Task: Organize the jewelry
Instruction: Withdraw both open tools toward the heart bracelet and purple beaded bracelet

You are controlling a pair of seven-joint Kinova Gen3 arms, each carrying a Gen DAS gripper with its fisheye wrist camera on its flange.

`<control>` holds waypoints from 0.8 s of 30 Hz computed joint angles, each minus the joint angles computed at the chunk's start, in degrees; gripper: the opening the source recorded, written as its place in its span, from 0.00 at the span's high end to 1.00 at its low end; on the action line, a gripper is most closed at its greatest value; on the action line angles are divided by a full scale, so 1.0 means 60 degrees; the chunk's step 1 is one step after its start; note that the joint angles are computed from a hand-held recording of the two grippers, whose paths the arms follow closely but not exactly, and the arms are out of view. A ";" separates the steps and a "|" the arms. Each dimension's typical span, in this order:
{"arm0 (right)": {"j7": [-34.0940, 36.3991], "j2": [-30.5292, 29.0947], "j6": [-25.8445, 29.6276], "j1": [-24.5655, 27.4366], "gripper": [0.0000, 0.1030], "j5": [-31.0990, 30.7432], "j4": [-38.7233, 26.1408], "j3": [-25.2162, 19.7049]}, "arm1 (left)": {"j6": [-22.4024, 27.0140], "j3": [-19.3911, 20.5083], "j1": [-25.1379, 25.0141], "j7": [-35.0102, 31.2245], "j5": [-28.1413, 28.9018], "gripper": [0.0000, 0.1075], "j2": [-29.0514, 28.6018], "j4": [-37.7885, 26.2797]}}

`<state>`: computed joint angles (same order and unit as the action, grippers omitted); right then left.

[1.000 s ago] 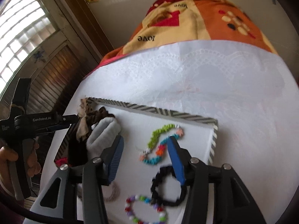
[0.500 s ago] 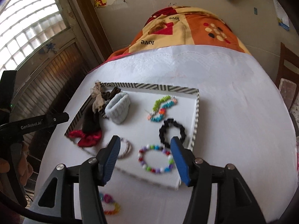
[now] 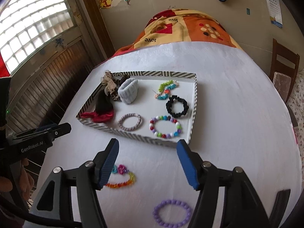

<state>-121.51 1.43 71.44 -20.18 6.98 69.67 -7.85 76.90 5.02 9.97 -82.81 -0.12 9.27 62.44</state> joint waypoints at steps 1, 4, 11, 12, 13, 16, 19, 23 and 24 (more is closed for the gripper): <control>-0.0109 -0.0061 0.0046 -0.0055 0.34 0.0089 0.0051 -0.0046 | -0.0039 0.0007 0.0007 -0.0043 -0.0001 0.76 -0.0073 0.0104; -0.0415 -0.0203 0.0202 -0.0181 0.32 0.0312 0.0175 -0.0168 | -0.0070 0.0044 0.0046 -0.0159 -0.0029 0.75 -0.0269 0.0371; -0.0876 -0.0463 0.0430 -0.0310 0.32 0.0537 0.0429 -0.0369 | -0.0129 0.0094 0.0033 -0.0338 0.0043 0.76 -0.0595 0.0819; -0.0950 -0.0495 0.0470 -0.0328 0.31 0.0580 0.0450 -0.0401 | -0.0158 0.0098 0.0035 -0.0347 0.0035 0.75 -0.0623 0.0865; -0.1039 -0.0530 0.0535 -0.0354 0.31 0.0654 0.0466 -0.0443 | -0.0215 0.0103 0.0041 -0.0349 0.0022 0.75 -0.0681 0.0952; -0.1143 -0.0526 0.0778 -0.0405 0.30 0.0793 0.0399 -0.0513 | -0.0248 0.0126 0.0048 -0.0386 0.0018 0.75 -0.0770 0.1094; -0.1286 -0.0632 0.0779 -0.0416 0.29 0.0784 0.0484 -0.0524 | -0.0236 0.0157 0.0079 -0.0378 -0.0017 0.76 -0.0830 0.1194; -0.1398 -0.0686 0.0878 -0.0461 0.29 0.0916 0.0491 -0.0634 | -0.0286 0.0199 0.0139 -0.0363 -0.0119 0.76 -0.0949 0.1373; -0.1390 -0.0695 0.0906 -0.0469 0.29 0.0923 0.0480 -0.0642 | -0.0256 0.0202 0.0137 -0.0367 -0.0093 0.76 -0.0953 0.1379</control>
